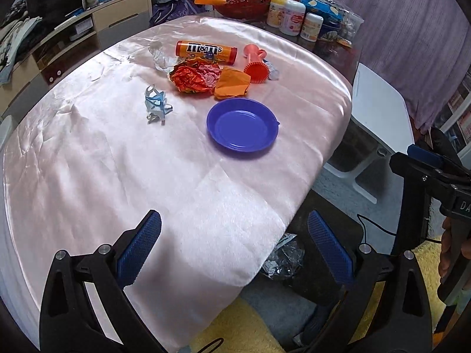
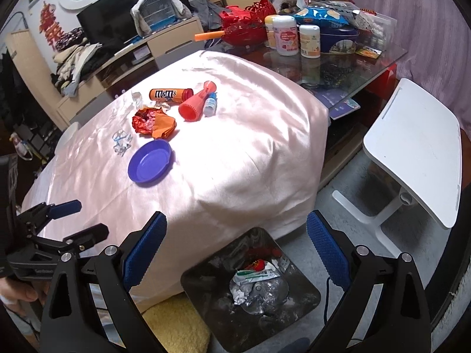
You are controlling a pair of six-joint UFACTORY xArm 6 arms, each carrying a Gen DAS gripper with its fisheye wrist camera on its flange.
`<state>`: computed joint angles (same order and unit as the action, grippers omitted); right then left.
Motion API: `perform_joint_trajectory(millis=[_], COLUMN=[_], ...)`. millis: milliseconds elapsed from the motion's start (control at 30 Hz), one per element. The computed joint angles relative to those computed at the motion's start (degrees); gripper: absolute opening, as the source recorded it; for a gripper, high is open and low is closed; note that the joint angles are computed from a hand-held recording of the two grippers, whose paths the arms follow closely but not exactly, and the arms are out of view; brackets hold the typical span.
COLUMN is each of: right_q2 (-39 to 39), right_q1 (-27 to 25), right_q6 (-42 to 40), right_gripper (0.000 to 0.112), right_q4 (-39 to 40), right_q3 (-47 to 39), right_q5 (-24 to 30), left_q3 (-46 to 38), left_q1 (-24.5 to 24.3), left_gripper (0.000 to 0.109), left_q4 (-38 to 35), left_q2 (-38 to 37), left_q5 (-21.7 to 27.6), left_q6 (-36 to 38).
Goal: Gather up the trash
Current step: 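Grasp the purple plate rim with the left tool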
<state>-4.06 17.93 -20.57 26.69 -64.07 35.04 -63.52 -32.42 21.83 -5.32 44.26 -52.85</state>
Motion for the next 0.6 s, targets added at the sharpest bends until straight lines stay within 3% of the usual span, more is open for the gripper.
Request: perform_joint_trajectory(millis=[367,600], right_q2=[13.53,22.08], right_q1=[1.66,1.12], right_q6=[1.13,2.65], right_gripper=[0.096,0.089], right_q4=[-0.26,-0.13], right_q3=[-16.33,-27.78], right_q5=[0.76,2.65], left_q3=[-9.63,-16.92], left_q1=[3.30,4.15], left_gripper=[0.095,0.094], left_q4=[-1.35,-1.86], left_q2=[10.81,17.53], left_q5=[-1.58,-0.64], left_q6=[2.72,5.08])
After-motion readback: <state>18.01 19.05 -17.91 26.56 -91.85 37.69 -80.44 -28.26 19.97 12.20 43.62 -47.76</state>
